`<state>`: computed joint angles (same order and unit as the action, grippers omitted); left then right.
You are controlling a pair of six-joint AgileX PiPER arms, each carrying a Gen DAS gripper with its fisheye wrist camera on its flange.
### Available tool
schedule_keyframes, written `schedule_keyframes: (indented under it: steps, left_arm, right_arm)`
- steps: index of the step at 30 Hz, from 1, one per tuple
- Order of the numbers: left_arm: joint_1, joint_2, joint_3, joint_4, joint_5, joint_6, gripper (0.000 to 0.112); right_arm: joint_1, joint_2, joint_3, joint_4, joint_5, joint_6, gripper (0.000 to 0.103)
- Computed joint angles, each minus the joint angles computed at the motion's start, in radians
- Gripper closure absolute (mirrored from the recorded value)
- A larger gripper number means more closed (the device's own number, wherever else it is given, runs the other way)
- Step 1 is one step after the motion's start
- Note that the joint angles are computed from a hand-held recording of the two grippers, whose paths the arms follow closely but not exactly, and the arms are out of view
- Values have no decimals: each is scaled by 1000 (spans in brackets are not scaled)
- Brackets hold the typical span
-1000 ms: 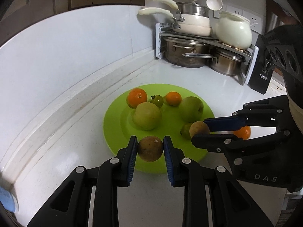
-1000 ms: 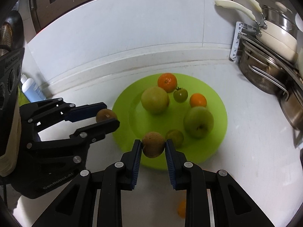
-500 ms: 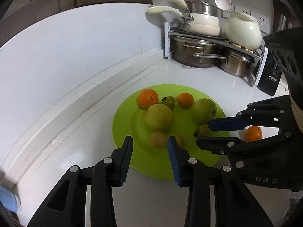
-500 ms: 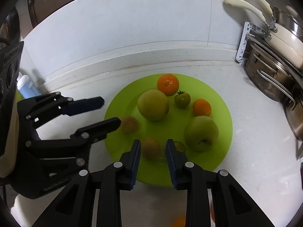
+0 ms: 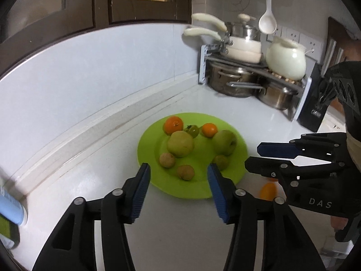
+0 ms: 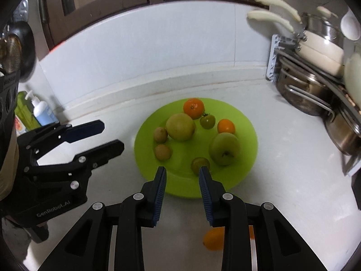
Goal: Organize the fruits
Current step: 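Withdraw the right tool from the plate toward the large orange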
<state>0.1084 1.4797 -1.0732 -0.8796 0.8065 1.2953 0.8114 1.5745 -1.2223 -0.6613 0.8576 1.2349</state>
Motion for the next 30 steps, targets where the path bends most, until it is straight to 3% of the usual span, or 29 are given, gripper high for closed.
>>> schedule_keyframes:
  steps: [11,18,22,30]
  left_arm:
    - [23,-198,103,14,56,-83,41]
    - [-43,-302,184,54,23,-174,38]
    - [-106,-338,227,77,-16,-231,38]
    - [-294,-373,310,163,-174,-346,37]
  right_arm:
    - [151,-148,78,-132,150,132,57]
    - [203,-241,157,-154,209,161,55]
    - [210,-294,210,-143,216,147,55]
    - [180,-389,318,-109,189,82,55]
